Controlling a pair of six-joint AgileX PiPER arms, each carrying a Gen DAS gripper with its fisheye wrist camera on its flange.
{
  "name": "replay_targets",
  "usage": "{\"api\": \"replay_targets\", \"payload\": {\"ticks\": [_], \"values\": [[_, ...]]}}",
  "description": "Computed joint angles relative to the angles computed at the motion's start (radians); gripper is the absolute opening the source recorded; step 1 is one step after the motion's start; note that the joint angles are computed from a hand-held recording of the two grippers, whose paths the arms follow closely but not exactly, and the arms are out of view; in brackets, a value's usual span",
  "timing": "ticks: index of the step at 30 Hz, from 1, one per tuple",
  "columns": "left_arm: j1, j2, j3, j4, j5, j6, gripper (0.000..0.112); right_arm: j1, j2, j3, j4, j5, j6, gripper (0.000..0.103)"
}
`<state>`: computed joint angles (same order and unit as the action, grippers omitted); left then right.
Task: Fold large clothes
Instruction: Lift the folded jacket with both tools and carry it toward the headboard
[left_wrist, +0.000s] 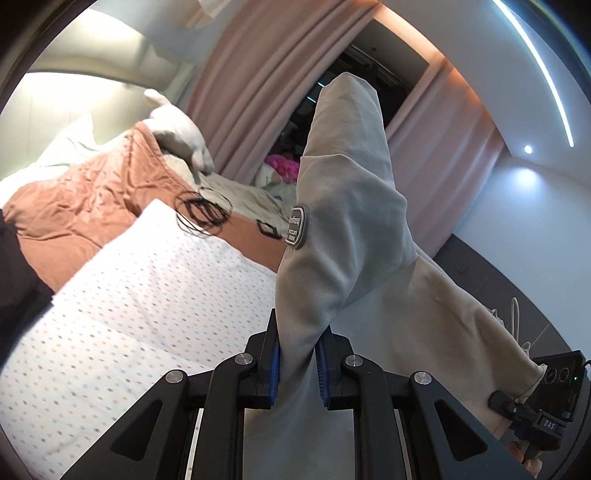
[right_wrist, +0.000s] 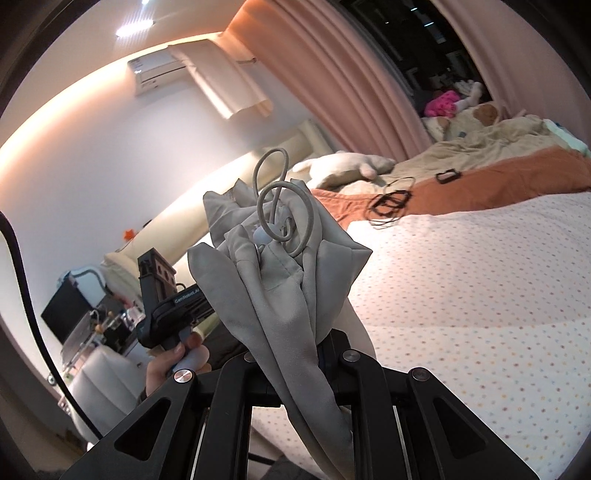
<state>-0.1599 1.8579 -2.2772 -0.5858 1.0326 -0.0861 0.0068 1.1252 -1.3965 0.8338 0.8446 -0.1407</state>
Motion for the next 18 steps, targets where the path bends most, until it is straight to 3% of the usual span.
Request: {"api": "replay_targets", "payload": {"ticks": [7,14,18], "values": [[0.167,-0.029,0.009,-0.076,0.042,0.071,0.016,0.31,0.156,-0.199,-0.266,-0.103,0.219,0.013],[0.32,0.004,-0.058,-0.126,0.101,0.111,0.016,0.47,0.369,-0.468,-0.394,-0.08,0.33,0.013],[0.412,0.083,-0.198,-0.145,0.168,0.104,0.016,0.542,0.517,-0.679,-0.455,-0.024,0.387,0.013]]}}
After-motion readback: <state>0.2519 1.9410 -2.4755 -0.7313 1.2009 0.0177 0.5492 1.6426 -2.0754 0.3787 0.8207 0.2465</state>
